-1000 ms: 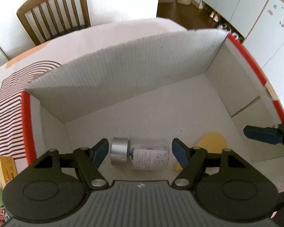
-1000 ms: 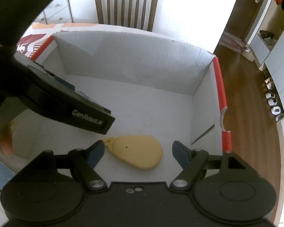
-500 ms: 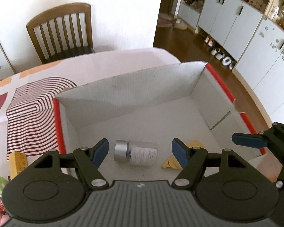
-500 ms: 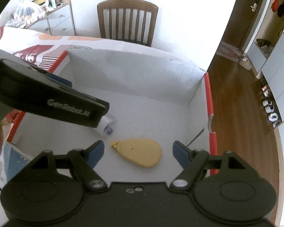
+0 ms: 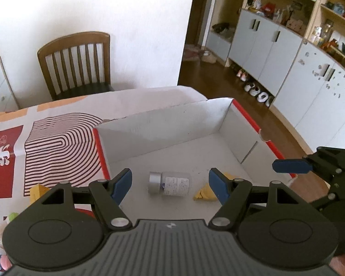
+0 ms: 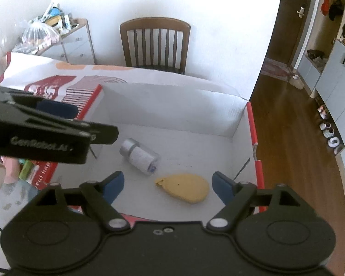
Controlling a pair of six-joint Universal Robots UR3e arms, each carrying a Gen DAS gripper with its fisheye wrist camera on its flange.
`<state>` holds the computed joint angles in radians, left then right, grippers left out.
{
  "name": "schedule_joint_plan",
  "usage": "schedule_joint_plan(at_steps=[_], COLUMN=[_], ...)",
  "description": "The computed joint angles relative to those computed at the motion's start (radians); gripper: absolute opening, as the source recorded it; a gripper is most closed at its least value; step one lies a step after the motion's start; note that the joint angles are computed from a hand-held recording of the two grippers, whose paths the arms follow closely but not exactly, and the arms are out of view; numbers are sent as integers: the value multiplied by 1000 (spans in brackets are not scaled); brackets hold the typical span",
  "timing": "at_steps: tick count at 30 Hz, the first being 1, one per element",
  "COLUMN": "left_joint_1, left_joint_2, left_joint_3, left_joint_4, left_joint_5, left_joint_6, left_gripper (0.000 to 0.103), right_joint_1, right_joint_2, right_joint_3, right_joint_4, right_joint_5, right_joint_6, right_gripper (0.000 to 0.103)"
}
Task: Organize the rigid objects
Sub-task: 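Withdraw both grippers from the box back toward the object pile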
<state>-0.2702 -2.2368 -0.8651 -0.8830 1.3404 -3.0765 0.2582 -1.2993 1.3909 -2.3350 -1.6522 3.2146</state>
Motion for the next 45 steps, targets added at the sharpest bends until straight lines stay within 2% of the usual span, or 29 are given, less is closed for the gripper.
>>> schedule_joint_plan(at_steps=[6, 11, 21, 30, 35, 37, 45], left_joint_1=[47, 98, 248, 427, 538, 588, 810], left_joint_2=[144, 253, 462, 662, 770, 805, 929], left_joint_3=[-242, -411, -696, -951, -1084, -1121, -1257], left_joint_4=[133, 196, 275, 315, 308, 282, 178], left_joint_5=[-60, -123, -264, -386, -444, -466, -542], left_joint_6=[61, 111, 205, 294, 371, 408, 572], left_gripper=[73, 73, 73, 78, 78, 82, 83], right_joint_1=[43, 97, 235, 344, 404, 428, 503], right_joint_2=[-33, -48, -24, 8, 52, 82, 207], right_joint_3=[30, 41, 17, 26, -4, -32, -172], right_joint_4=[-18, -33, -67, -169, -217, -222, -200], right_joint_5=[-31, -70, -188, -236, -256, -267, -279], right_joint_6=[65, 120, 247, 348, 393, 404, 455], right_gripper=[86, 88, 94, 100, 103, 103, 103])
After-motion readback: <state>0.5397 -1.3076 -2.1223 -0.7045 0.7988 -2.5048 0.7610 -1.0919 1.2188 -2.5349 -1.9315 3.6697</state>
